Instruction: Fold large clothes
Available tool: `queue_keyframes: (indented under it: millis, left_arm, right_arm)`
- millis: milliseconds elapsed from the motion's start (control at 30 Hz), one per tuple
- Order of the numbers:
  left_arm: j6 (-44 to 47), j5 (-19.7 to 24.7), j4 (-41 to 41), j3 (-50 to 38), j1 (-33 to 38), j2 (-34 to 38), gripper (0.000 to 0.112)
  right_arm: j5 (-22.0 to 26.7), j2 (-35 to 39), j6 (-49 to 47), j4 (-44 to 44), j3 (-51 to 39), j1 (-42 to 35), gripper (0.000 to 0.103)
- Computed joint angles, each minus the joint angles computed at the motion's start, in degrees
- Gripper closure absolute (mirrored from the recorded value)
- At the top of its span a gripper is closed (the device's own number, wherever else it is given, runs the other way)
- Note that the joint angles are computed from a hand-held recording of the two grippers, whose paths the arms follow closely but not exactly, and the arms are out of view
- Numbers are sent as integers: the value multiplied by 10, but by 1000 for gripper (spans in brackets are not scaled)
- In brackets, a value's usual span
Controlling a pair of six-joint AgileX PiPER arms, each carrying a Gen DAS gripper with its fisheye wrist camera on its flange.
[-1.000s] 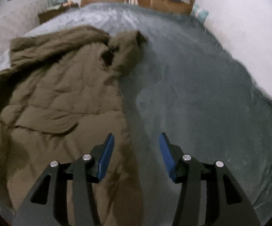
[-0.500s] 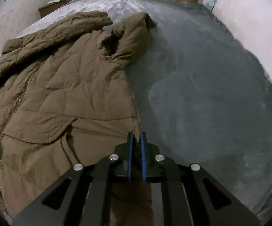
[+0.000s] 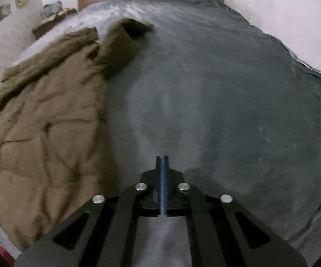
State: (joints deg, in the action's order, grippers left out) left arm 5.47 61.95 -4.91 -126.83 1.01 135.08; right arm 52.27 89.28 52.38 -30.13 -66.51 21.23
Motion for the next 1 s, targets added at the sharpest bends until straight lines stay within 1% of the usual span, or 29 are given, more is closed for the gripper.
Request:
queue_keyframes:
  millis: [33, 67, 133, 200, 233, 267, 300, 333, 400, 433, 467, 500, 533, 567, 600, 633, 700, 733, 800, 833, 867, 900, 933, 1000]
  left_arm:
    - [7, -22, 2, 43, -3, -31, 31]
    - [11, -35, 6, 65, -4, -45, 28]
    - [25, -58, 8, 127, -3, -85, 28]
    - [75, -64, -30, 174, 27, -113, 28]
    - [93, -63, -44, 189, 38, -121, 28]
    - [110, -73, -58, 223, 49, -135, 28]
    - [125, -81, -73, 249, 59, -145, 28]
    - [145, -77, -99, 261, 73, -147, 28]
    - [164, -68, -138, 269, 85, -137, 29]
    - [161, -68, -141, 263, 80, -126, 37]
    - [170, -60, -151, 255, 78, -117, 60]
    - [176, -43, -156, 240, 76, -107, 70]
    - [180, -44, -155, 240, 76, -112, 84]
    - [194, -45, -154, 262, 86, -135, 90]
    - [196, -51, -147, 262, 87, -145, 91]
    - [200, -52, -145, 259, 89, -154, 92]
    - [229, -35, -162, 247, 107, -168, 92]
    - [230, -31, -161, 242, 107, -165, 91]
    - [224, -33, -138, 241, 107, -147, 90]
    - [224, -41, -133, 248, 109, -132, 89]
    - [220, -40, -137, 240, 110, -117, 85]
    - [225, -47, -151, 245, 118, -109, 83]
    - [233, -64, -171, 258, 124, -106, 79]
    - [230, -85, -170, 269, 120, -113, 76]
  right_arm:
    - [-13, 0, -3, 12, -3, 2, 88]
    - [-23, -3, -4, 21, -4, 4, 68]
    - [-28, 7, 16, 13, -16, 23, 51]
    - [-37, 26, 24, 10, -23, 35, 50]
    - [-35, 37, 22, 19, -31, 39, 46]
    - [-34, 41, 23, 26, -28, 39, 45]
    - [-36, 50, 27, 32, -27, 39, 45]
    - [-42, 54, 32, 43, -22, 37, 45]
    - [-69, 56, 38, 73, -5, 30, 45]
    - [-88, 54, 29, 105, 5, 23, 59]
    - [-104, 57, 16, 127, 8, 18, 79]
    - [-111, 69, 16, 127, 0, 16, 86]
    - [-101, 71, 28, 105, -9, 30, 93]
    - [-78, 76, 42, 74, -26, 47, 95]
    - [-38, 78, 60, 24, -48, 75, 96]
    - [-14, 77, 68, -4, -58, 91, 97]
    - [42, 83, 71, -53, -91, 123, 97]
    - [77, 97, 64, -71, -113, 141, 97]
    - [100, 111, 51, -78, -129, 149, 97]
    - [98, 117, 50, -78, -124, 150, 97]
    - [90, 120, 49, -73, -113, 146, 97]
    - [79, 115, 46, -65, -94, 138, 97]
    - [58, 124, 50, -59, -75, 132, 96]
    - [39, 131, 47, -53, -66, 124, 94]
